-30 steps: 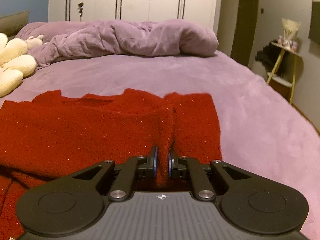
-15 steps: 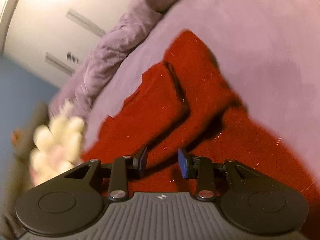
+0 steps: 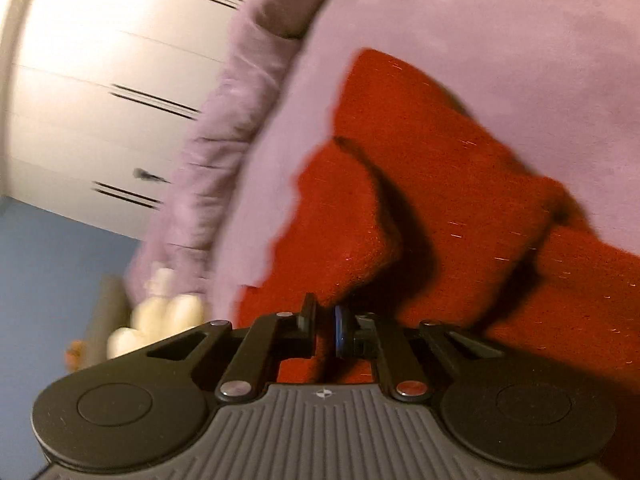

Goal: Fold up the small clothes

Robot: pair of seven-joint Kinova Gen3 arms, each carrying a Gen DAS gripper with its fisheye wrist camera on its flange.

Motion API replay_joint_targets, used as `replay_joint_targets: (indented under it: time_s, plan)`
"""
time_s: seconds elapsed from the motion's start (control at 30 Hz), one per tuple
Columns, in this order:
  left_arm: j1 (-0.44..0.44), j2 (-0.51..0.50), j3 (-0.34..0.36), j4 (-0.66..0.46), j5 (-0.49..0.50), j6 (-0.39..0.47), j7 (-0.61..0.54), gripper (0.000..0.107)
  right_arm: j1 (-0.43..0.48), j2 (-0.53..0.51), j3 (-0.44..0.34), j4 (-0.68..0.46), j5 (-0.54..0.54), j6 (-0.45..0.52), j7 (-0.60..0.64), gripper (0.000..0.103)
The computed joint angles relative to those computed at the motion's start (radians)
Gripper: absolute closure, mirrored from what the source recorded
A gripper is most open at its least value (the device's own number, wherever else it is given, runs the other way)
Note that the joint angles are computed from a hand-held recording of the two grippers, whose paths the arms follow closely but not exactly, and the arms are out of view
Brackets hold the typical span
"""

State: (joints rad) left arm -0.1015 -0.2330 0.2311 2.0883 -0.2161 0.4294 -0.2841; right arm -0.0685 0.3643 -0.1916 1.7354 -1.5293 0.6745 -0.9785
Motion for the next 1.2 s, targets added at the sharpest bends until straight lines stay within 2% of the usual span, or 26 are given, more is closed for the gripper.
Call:
replay_joint_targets:
  time_s: [0.07, 0.13, 0.2, 0.27, 0.3, 0.37, 0.47, 0.53, 0.6, 0.67, 0.73, 0.83, 0.93, 0.97, 1.0, 1.07, 1.13, 1.17, 1.2]
  plan:
    - [-0.02, -0.011, 0.021, 0.004, -0.028, 0.014, 0.024, 0.066, -0.047, -0.04, 0.073, 0.002, 0.081, 0.002, -0.058, 0.096]
    - [-0.031, -0.018, 0.037, 0.014, -0.047, 0.021, 0.042, 0.068, -0.14, -0.085, 0.151, 0.032, 0.163, -0.061, -0.05, 0.096]
    - [-0.02, -0.018, 0.026, 0.024, -0.039, 0.016, 0.036, 0.069, -0.226, -0.085, 0.211, 0.04, 0.244, -0.107, -0.075, 0.095]
    - [-0.008, -0.022, 0.013, 0.024, -0.03, 0.022, 0.018, 0.069, -0.249, -0.081, 0.238, 0.019, 0.325, -0.092, -0.152, 0.096]
    - [0.004, -0.026, -0.002, 0.02, -0.02, 0.028, -0.004, 0.069, -0.233, -0.09, 0.228, 0.015, 0.363, -0.083, -0.193, 0.095]
    - [0.017, -0.04, -0.024, 0.025, 0.001, 0.031, -0.039, 0.069, -0.166, -0.097, 0.153, -0.001, 0.421, -0.083, -0.274, 0.09]
    - [0.006, -0.032, -0.024, 0.025, 0.016, 0.033, -0.054, 0.069, -0.058, -0.092, 0.015, -0.017, 0.543, -0.119, -0.381, 0.09]
    - [-0.022, -0.021, 0.018, 0.018, -0.017, 0.041, -0.026, 0.07, -0.037, -0.071, -0.038, -0.048, 0.624, -0.146, -0.435, 0.095]
    - [-0.04, -0.009, 0.058, 0.005, -0.073, 0.064, -0.002, 0.071, -0.045, -0.046, -0.066, -0.077, 0.706, -0.196, -0.44, 0.098]
    - [-0.039, 0.0, 0.079, -0.005, -0.117, 0.082, 0.024, 0.071, -0.002, -0.048, -0.129, -0.071, 0.787, -0.227, -0.471, 0.098]
    - [-0.022, -0.001, 0.072, -0.004, -0.139, 0.086, 0.031, 0.071, 0.056, -0.038, -0.216, -0.069, 0.854, -0.279, -0.464, 0.098]
    - [0.003, -0.015, 0.047, 0.006, -0.136, 0.089, 0.026, 0.071, 0.179, -0.048, -0.334, -0.043, 0.834, -0.263, -0.457, 0.094]
    - [0.017, -0.019, 0.037, 0.003, -0.13, 0.102, 0.011, 0.071, 0.291, -0.08, -0.417, 0.007, 0.713, -0.212, -0.396, 0.079]
    - [0.02, -0.02, 0.036, 0.0, -0.126, 0.109, 0.01, 0.071, 0.299, -0.088, -0.413, 0.022, 0.674, -0.197, -0.367, 0.064]
    - [0.024, -0.023, 0.035, -0.005, -0.12, 0.117, 0.009, 0.071, 0.291, -0.093, -0.397, 0.03, 0.648, -0.184, -0.354, 0.056]
    - [0.03, -0.031, 0.032, -0.009, -0.111, 0.124, 0.006, 0.07, 0.276, -0.106, -0.387, 0.04, 0.644, -0.196, -0.361, 0.052]
    - [0.037, -0.032, 0.027, -0.017, -0.096, 0.132, -0.002, 0.067, 0.209, -0.096, -0.335, 0.014, 0.696, -0.215, -0.419, 0.05]
    - [0.037, -0.035, 0.025, -0.017, -0.09, 0.132, -0.002, 0.067, 0.19, -0.085, -0.316, 0.001, 0.71, -0.211, -0.46, 0.052]
    - [0.036, -0.038, 0.023, -0.014, -0.087, 0.125, -0.003, 0.067, 0.171, -0.076, -0.295, -0.005, 0.708, -0.212, -0.501, 0.063]
